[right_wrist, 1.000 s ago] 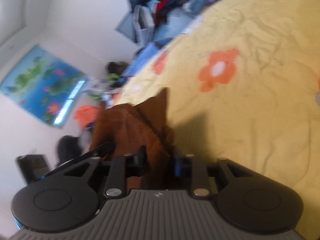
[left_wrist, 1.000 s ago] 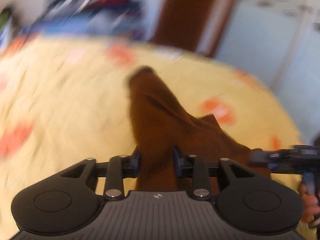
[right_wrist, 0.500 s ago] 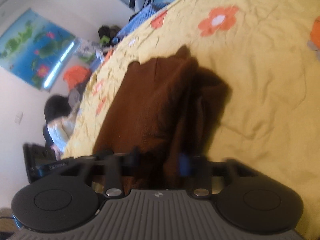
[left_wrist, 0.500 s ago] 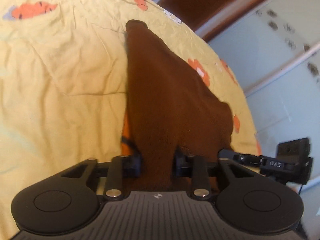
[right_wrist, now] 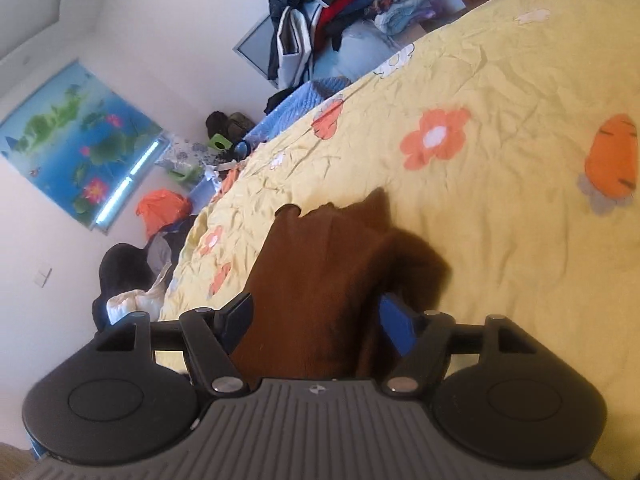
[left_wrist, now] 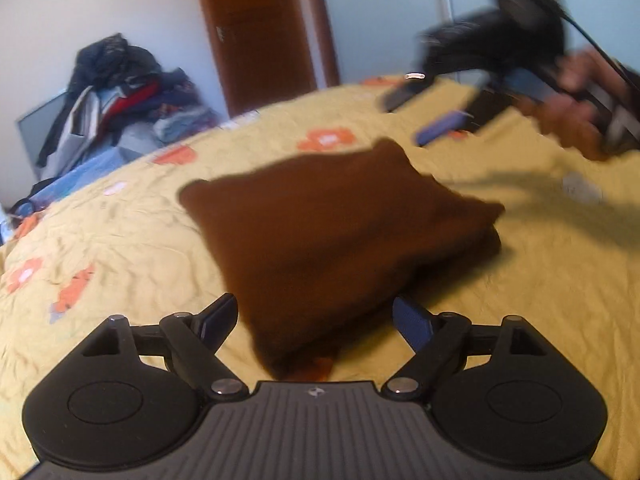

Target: Fold small clothes

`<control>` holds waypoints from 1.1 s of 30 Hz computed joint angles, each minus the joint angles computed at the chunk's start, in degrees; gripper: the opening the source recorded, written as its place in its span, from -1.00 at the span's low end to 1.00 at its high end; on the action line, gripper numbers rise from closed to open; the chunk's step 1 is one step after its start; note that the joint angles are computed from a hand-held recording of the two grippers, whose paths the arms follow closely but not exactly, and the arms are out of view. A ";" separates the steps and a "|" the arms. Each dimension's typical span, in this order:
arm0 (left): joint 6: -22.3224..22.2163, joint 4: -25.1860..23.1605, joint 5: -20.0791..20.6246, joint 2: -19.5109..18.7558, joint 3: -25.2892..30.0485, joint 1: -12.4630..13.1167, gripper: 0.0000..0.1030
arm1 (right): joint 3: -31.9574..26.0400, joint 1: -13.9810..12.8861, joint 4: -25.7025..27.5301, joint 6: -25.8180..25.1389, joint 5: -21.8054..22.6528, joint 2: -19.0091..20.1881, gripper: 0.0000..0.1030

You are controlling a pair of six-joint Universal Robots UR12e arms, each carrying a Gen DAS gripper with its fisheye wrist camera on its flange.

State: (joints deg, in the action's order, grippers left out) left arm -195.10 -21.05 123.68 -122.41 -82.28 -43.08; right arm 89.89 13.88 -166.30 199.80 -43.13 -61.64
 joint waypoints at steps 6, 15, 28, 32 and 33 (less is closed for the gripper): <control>-1.78 -4.32 -0.91 -2.43 2.51 0.72 0.41 | -8.76 3.09 13.85 -7.59 -7.90 3.91 -0.78; -2.66 -1.88 -1.49 -1.87 0.97 1.00 0.40 | -6.92 2.21 12.45 -6.75 -9.66 3.20 -0.36; -4.72 -1.90 -1.82 -1.51 0.50 0.91 0.40 | -4.09 5.27 15.46 -27.14 -11.72 0.27 -0.84; -4.30 -1.35 -1.66 -1.54 0.25 0.91 0.40 | -5.51 4.92 19.63 -25.38 -12.11 -0.22 -0.75; -4.33 -1.28 -1.70 -1.53 0.21 0.93 0.40 | -5.49 4.93 19.21 -25.35 -11.81 -0.61 -0.31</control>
